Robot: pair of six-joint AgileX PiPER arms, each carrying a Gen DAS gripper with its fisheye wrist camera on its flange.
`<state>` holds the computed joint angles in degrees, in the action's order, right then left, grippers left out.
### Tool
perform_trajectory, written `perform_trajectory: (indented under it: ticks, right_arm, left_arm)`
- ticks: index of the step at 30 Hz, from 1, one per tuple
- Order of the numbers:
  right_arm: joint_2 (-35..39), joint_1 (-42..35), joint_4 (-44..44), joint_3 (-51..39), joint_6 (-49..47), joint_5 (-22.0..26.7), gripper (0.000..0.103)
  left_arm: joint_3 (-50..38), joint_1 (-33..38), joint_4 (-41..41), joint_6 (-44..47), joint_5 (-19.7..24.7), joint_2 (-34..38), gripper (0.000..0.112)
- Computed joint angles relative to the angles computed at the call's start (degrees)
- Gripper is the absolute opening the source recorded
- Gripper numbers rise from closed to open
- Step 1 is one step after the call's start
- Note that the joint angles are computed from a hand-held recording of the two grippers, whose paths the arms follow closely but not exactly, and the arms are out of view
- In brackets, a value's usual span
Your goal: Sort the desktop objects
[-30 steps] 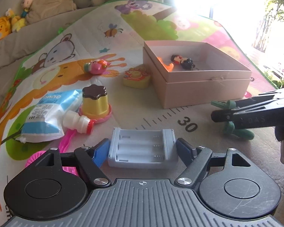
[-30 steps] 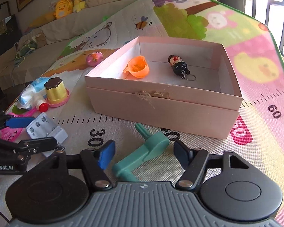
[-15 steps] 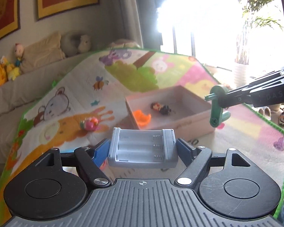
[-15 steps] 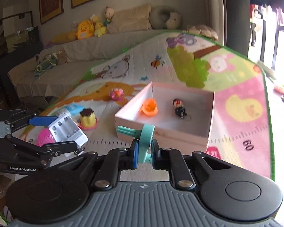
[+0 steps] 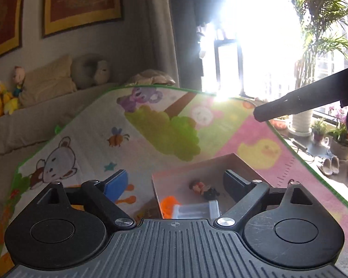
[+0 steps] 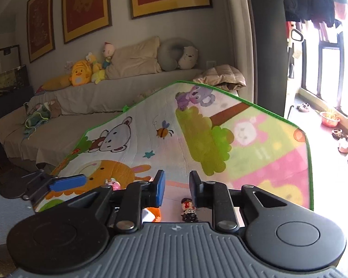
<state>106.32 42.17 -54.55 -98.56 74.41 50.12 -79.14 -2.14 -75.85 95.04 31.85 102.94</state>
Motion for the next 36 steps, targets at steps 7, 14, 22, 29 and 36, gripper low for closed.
perform_trajectory:
  ticks: [7,14,22,29,36]
  right_arm:
    - [-3.86,7.74,1.03,18.8,6.73,-4.14,0.058]
    - [0.77,16.01,10.41,19.98,-1.85,-12.81,0.075]
    - [9.81,15.94,15.86,10.73,-16.15,-16.48,0.084]
    - [11.13,15.56,17.57,8.42,-17.06,-13.33,0.071]
    - [3.53,19.04,7.76,9.29,-12.1,-4.45,0.071]
  left_arm:
    - [14.22,8.99,-2.68,10.27,-0.49,-4.81,0.099]
    - [21.05,19.74,7.58,2.96,7.32,-9.6,0.1]
    - [23.69,26.5,10.7,0.93,13.12,-11.98,0.102]
    - [24.06,26.18,11.08,1.0,13.94,-11.12,0.102]
    - [23.81,24.6,10.8,0.99,15.13,-10.65,0.102]
